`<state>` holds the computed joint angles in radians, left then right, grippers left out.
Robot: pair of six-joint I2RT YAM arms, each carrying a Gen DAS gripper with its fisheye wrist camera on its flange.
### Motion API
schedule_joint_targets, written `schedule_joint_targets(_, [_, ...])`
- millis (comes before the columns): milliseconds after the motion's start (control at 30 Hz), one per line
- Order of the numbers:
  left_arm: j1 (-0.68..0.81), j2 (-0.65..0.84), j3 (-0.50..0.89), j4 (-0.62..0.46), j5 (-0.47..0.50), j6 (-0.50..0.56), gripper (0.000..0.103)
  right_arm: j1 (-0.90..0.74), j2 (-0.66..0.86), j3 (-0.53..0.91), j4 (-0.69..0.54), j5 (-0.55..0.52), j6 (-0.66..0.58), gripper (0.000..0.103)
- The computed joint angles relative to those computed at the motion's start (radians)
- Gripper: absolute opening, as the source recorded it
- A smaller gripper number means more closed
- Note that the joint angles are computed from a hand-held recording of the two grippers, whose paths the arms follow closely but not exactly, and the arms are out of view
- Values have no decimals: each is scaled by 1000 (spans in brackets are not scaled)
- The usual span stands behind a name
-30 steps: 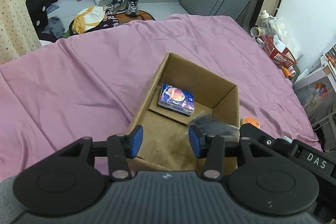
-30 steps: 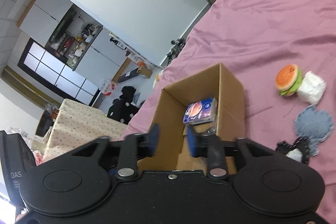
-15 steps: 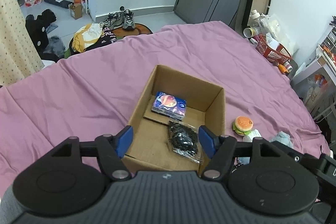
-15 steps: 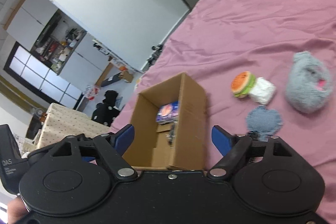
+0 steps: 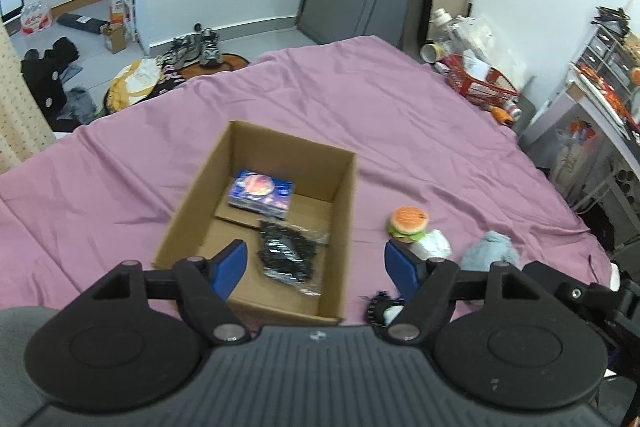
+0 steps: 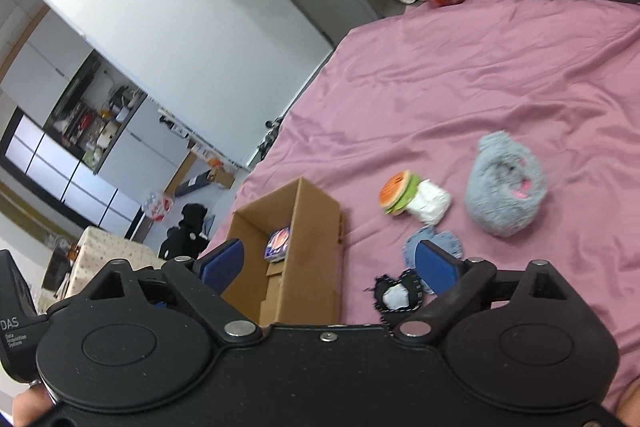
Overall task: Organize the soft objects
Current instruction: 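Move both grippers to the grey fluffy plush and close on it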
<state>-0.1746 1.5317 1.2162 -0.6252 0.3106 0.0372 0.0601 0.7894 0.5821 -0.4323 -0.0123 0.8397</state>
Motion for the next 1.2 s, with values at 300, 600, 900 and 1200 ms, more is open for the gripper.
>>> schedule_joint_targets(300, [-134, -25, -27, 41, -23, -58, 74, -197, -134, -22, -92, -81, -64, 96])
schedule_joint_targets(600, [-252, -4, -42, 75, -63, -125, 74, -416, -182, -37, -151, -166, -150, 100])
schedule_joint_targets(900, [-337, 64, -30, 122, -94, -177, 74, -599, -168, -83, -128, -267, -204, 103])
schedule_joint_targets(1200, [-395, 156, -3, 168, -97, -226, 74, -720, -62, -143, -38, -385, -199, 102])
